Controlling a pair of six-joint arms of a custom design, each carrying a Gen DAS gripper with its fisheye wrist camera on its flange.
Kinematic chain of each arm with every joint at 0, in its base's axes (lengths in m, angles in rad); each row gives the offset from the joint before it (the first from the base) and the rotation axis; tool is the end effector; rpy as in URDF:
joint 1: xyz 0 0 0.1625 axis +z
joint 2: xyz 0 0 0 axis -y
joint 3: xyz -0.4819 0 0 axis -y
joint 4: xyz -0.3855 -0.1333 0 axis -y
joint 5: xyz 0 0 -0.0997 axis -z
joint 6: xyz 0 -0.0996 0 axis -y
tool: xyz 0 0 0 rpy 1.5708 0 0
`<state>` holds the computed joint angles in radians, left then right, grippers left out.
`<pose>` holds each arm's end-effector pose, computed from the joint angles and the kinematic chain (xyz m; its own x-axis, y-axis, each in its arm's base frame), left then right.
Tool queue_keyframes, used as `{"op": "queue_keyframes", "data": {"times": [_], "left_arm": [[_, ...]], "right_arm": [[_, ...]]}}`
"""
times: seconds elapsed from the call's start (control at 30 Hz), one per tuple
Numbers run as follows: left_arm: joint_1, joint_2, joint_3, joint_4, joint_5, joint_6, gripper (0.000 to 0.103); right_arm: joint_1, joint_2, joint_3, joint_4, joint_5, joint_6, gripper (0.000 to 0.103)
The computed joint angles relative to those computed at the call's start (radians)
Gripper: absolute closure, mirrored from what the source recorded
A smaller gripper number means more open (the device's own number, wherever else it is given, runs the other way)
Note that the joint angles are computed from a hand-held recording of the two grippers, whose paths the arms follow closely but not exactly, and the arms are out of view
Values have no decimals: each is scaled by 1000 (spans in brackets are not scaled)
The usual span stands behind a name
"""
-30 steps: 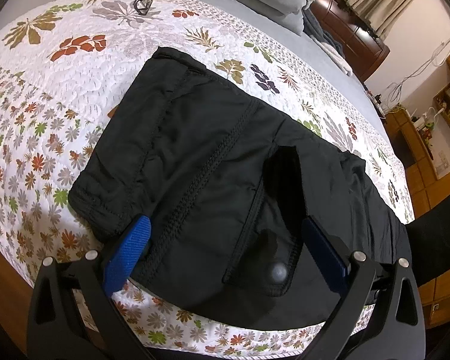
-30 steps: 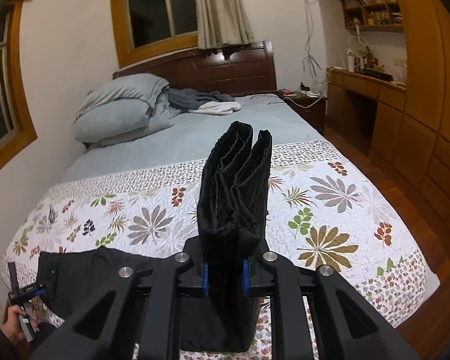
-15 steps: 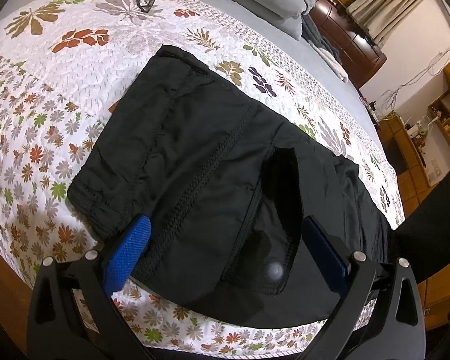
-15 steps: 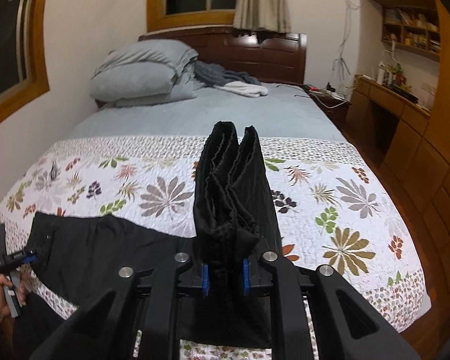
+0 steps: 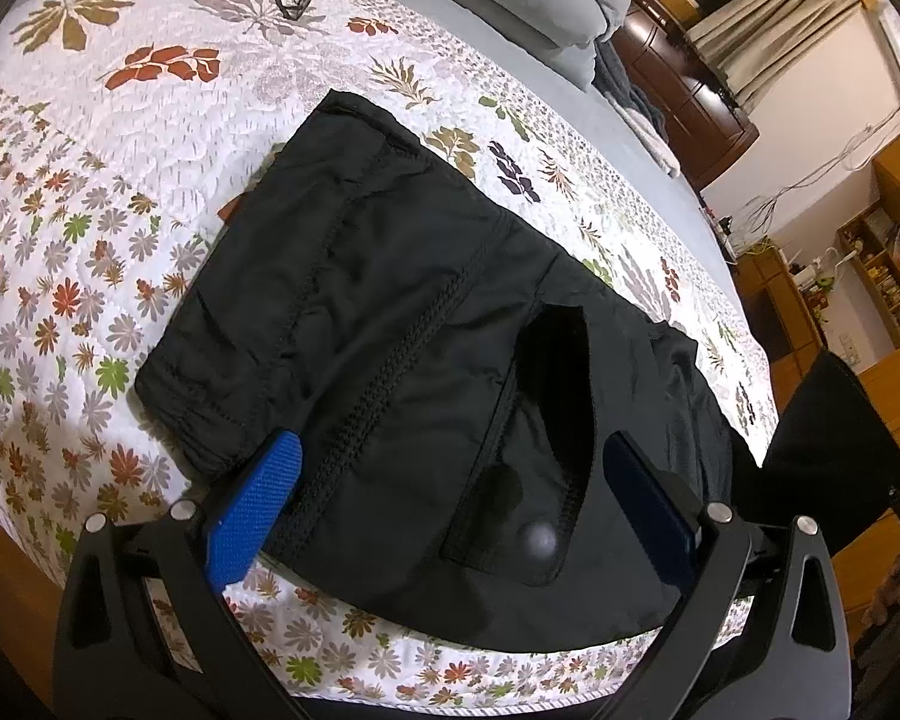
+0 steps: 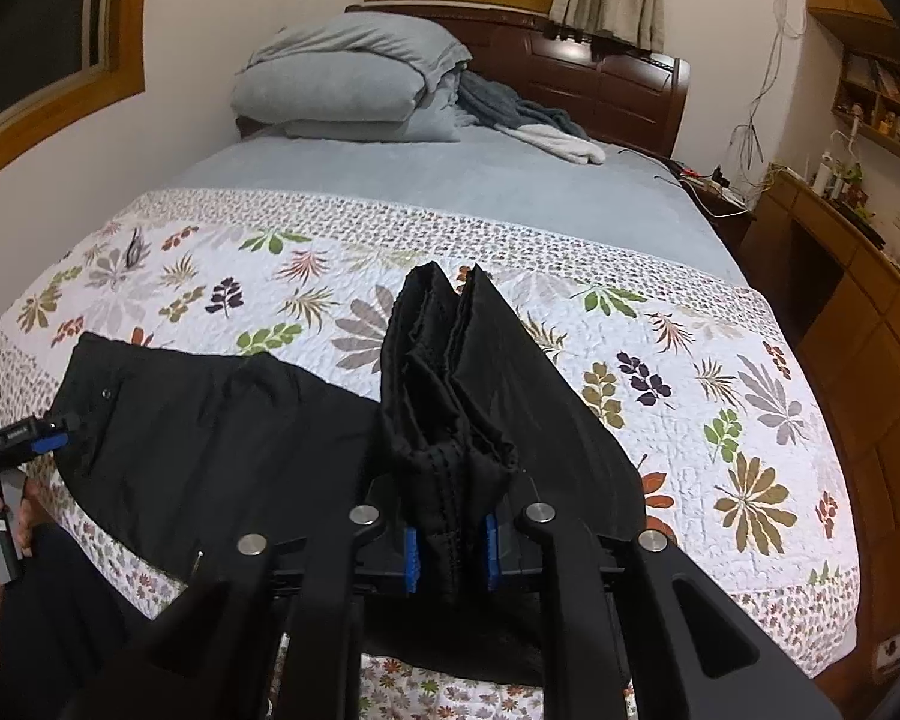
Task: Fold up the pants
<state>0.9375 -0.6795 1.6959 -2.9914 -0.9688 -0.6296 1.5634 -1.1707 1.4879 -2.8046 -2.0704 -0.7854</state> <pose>-0.2624 -0.6779 0.1013 -0.9639 -0.1872 -0.1893 -0.0290 0.7805 -0.6245 0.0805 -0.6846 0.5120 -0.6219 -0.1569 0.7673 -0.6155 0.7037 -0.3550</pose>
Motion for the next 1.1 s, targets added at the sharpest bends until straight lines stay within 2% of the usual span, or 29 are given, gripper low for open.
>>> {"op": "queue_keyframes", "data": {"times": [0.6,1.1], "left_arm": [[5,-2,11,-37,-17,-2,3],[14,-2,23,-99,-49,-2,3]], "right_arm": [[10,47,43,-43,-37,-69,88],[10,106,99,-111,-102,-184,88]]}}
